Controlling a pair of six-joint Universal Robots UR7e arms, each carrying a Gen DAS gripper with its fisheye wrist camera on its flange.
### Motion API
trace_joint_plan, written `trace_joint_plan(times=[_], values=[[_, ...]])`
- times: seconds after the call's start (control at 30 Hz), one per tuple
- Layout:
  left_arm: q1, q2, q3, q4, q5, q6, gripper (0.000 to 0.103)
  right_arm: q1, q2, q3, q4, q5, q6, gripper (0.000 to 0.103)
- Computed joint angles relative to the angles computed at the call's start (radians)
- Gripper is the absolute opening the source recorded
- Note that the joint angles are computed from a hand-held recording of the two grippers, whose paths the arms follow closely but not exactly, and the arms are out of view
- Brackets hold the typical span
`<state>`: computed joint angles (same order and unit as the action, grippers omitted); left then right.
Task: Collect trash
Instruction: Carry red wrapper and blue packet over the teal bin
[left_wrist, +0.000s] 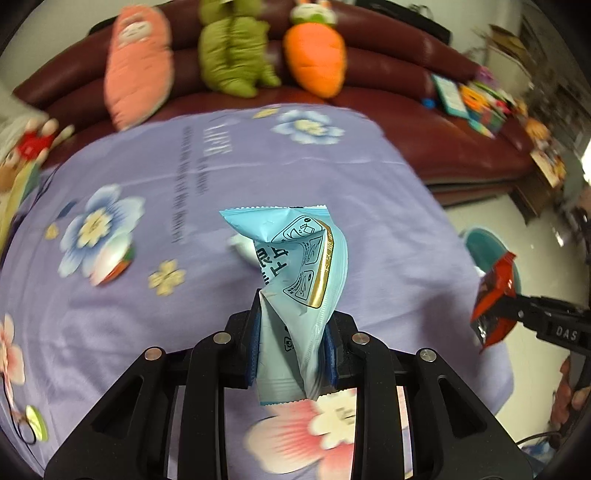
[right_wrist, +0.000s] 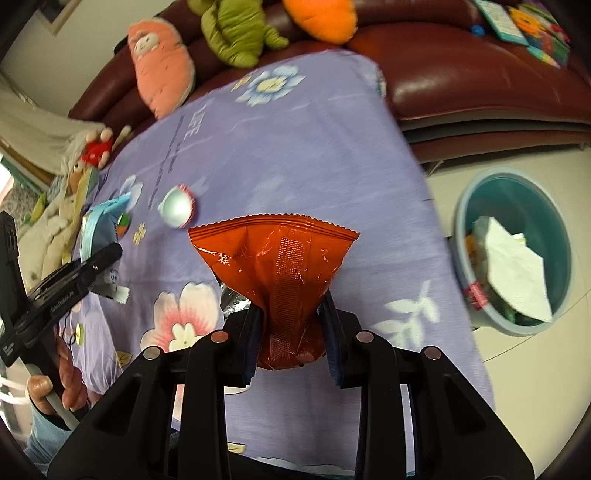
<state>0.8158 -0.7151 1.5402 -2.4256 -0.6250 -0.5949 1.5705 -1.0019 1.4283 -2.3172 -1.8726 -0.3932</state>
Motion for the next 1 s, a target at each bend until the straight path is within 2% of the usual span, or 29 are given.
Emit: trace_joint_plan(times=[0.3, 0.57, 0.8, 0.9, 1.0], values=[[-0.017, 0.17, -0.222, 0.008, -0.087, 0.135, 0.028, -0.066, -0.041, -0.057, -0.027, 0.05, 0.017, 0.028], [-0.038, 0.359, -0.491, 0.086, -0.185, 0.256, 0.028, -0.143, -0.082, -0.093, -0.069, 0.087, 0.061, 0.028], [-0.035, 0.562, -0.814, 0.252, -0.27, 0.301, 0.028, -0.212, -0.084, -0.145, -0.075, 0.114, 0.106, 0.028], [-0.028, 0.665, -0.991, 0.354, -0.303, 0.304, 0.028, -0.236, -0.072, -0.176, -0.066, 0.124, 0.118, 0.029], [-0.02, 0.805, -1.244, 0.498, -0.325, 0.308, 0.028, -0.254, -0.057, -0.205, -0.048, 0.13, 0.129, 0.029]])
